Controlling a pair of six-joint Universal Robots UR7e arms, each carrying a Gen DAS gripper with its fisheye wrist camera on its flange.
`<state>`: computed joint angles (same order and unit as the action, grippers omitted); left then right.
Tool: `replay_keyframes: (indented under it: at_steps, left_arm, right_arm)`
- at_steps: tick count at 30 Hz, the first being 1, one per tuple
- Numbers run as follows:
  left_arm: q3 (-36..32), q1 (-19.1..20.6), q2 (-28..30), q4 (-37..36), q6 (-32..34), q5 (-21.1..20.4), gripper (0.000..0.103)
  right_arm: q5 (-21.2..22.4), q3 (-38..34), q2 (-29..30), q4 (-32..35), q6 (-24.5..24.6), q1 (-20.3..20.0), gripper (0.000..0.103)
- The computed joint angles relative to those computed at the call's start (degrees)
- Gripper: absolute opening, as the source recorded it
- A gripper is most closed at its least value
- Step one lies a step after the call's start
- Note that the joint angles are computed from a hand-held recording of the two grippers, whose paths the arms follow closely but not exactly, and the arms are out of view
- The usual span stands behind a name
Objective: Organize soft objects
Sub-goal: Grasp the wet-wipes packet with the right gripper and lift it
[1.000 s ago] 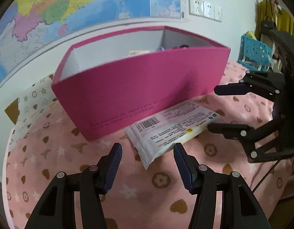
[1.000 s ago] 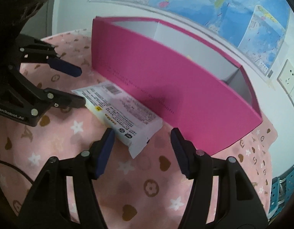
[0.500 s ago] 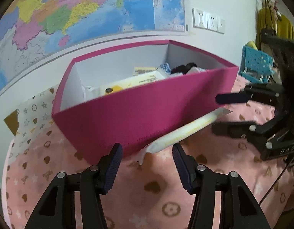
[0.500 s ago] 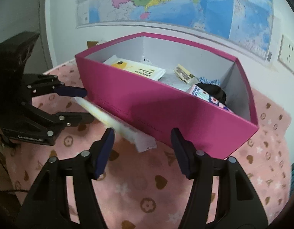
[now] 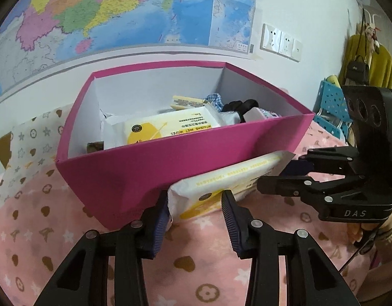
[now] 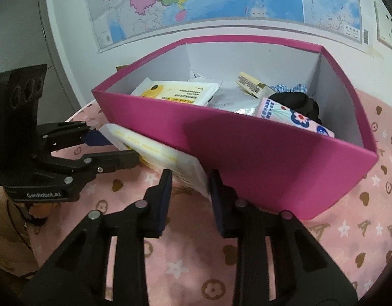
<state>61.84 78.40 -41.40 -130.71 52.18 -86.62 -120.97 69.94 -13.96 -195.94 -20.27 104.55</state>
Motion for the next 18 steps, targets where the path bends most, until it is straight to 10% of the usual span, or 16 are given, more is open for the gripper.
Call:
replay_keyframes:
  at_steps: [18]
  left_arm:
    - [2.54, -0.80, -1.24, 5.36, -3.44, 0.98, 0.045]
  right_arm:
    - [4.27, 9.37, -6.31, 1.34, 10.73, -1.38, 0.028]
